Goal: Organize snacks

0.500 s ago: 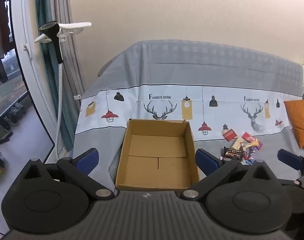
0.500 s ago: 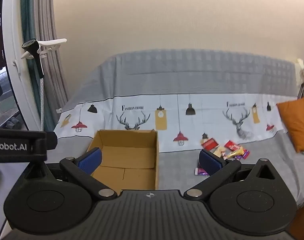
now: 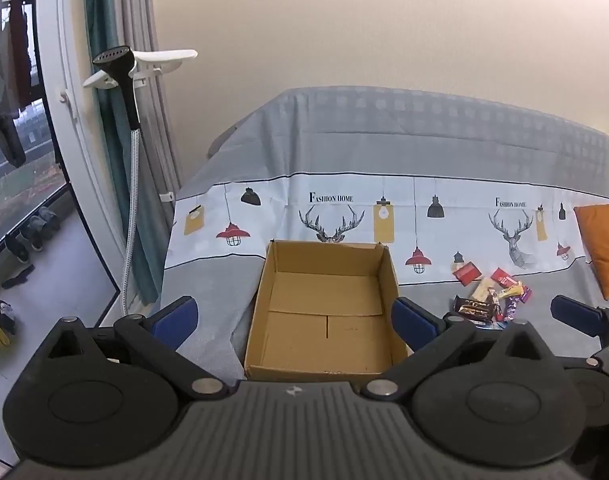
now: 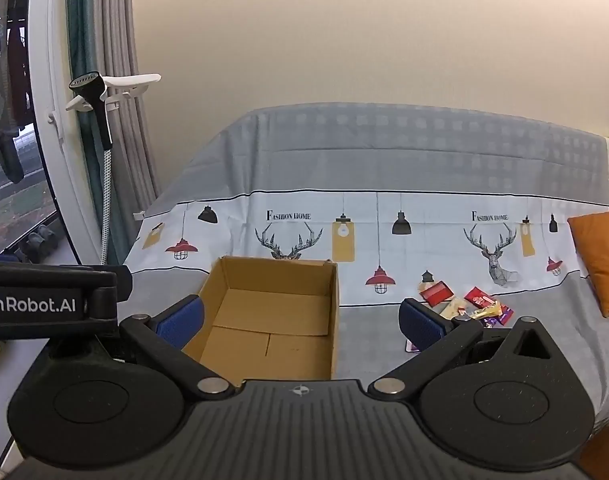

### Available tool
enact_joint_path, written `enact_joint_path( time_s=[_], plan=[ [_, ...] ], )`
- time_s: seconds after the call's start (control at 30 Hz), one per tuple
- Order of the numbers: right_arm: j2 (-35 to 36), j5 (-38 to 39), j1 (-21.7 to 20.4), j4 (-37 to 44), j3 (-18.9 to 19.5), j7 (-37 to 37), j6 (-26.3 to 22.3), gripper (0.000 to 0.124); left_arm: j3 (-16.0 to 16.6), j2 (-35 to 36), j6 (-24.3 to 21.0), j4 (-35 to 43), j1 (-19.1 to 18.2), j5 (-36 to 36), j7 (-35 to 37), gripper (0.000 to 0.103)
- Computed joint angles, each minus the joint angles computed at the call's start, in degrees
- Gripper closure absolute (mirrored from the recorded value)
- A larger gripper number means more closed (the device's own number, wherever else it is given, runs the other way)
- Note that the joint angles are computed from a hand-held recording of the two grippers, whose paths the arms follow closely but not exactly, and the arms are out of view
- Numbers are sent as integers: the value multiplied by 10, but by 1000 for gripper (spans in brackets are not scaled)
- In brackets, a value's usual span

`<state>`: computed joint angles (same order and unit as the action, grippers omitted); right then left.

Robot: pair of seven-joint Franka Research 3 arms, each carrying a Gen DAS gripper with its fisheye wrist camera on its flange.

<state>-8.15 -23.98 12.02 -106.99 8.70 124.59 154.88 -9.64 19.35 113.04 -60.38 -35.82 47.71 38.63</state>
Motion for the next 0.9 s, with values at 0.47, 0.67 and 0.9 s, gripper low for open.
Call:
enact_joint_path(
  time_s=[0.47,0.67,0.9],
  plan=[
    [9,6,12,16,-3,-2,-25,21,3,2,-15,0,-1,-13,11,0],
    [1,4,9,-1,-1,7,-13,21,-2,-4,-9,-15,2,-4,3,0],
    [0,11,8,-5,-1,2,-11,21,-4,-7,-7,-24,2,1,0,0]
  ],
)
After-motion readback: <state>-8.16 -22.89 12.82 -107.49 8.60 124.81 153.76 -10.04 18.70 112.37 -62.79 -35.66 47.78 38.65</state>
